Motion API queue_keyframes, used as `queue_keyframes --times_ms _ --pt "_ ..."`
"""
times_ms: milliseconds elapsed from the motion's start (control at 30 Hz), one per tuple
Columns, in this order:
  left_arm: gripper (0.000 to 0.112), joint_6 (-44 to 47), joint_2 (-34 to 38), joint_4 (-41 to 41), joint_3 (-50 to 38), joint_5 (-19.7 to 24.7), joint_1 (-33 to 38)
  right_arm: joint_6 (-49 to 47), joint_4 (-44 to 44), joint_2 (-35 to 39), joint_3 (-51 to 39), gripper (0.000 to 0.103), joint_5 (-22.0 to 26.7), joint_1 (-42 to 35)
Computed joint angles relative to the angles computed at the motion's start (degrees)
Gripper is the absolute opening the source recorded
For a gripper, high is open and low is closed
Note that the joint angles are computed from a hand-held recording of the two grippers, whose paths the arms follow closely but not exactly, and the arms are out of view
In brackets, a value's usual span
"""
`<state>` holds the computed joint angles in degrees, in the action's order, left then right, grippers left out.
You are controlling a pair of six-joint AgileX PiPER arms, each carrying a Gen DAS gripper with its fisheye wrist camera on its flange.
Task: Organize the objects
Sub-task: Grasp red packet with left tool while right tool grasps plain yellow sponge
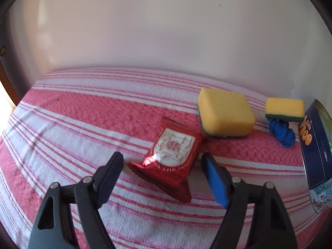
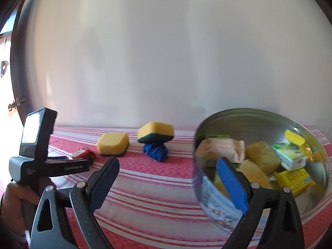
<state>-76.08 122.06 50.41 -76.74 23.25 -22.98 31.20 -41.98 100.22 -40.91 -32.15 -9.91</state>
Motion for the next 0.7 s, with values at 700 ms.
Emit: queue_keyframes --times_ms 700 --pt "0.039 -16.3 -6.0 13.8 8.2 -1.4 4.8 21.2 -14.3 9.4 -16.3 0.096 13.8 13.8"
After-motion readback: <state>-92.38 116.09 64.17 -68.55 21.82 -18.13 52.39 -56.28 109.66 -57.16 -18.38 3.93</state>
